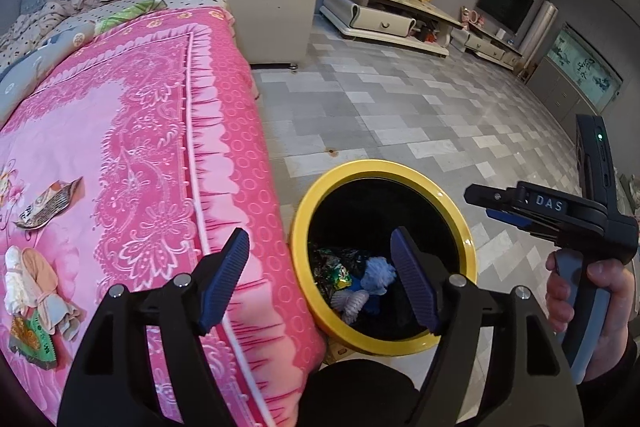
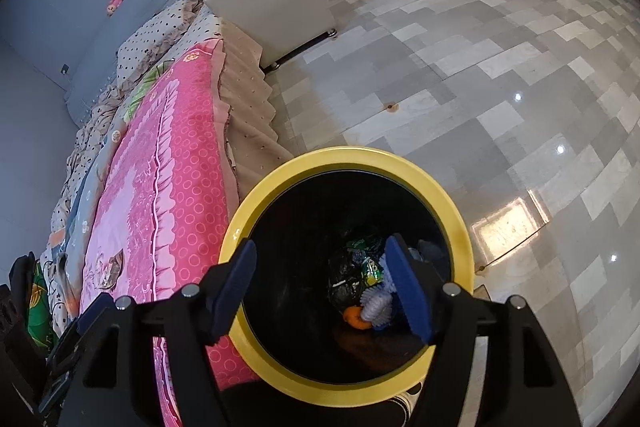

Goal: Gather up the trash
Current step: 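Move both open tools back toward the white bags and wrapper on the bed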

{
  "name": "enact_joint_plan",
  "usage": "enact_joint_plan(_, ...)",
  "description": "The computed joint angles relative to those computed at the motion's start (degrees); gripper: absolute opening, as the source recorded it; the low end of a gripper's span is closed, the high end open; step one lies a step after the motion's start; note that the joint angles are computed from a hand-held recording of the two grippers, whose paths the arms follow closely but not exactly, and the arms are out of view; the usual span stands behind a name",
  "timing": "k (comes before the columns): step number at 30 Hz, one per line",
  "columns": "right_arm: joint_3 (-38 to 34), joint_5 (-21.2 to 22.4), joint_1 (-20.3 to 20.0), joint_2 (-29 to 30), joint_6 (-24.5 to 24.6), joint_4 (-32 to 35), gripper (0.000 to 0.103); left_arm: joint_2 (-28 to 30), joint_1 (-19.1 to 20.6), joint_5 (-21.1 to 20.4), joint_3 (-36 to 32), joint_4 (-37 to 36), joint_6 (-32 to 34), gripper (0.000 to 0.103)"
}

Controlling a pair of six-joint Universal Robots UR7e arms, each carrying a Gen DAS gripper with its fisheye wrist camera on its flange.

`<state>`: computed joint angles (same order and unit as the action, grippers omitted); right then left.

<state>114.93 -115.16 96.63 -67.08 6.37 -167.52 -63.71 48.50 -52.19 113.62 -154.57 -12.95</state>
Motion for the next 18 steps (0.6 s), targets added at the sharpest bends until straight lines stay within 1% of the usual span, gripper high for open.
enact_joint_plan(4,-0.2,0.96,1.57,0.77,-0.45,0.67,0.064,-2.07,0.67,2.03,0.92,0.39,-0.2,0.07)
enact_joint_plan(10,-1.82,2.01,4.81,3.31,-1.22,2.26,0.064,-6.54,2.66,5.25,2.48,1.42,-0.96,0.07)
enact_joint_plan(18,-5.45,4.48,9.38,8.17,-2.5,5.37,0.064,-13.57,5.62,11.12,4.28,3.66,-0.22,0.07)
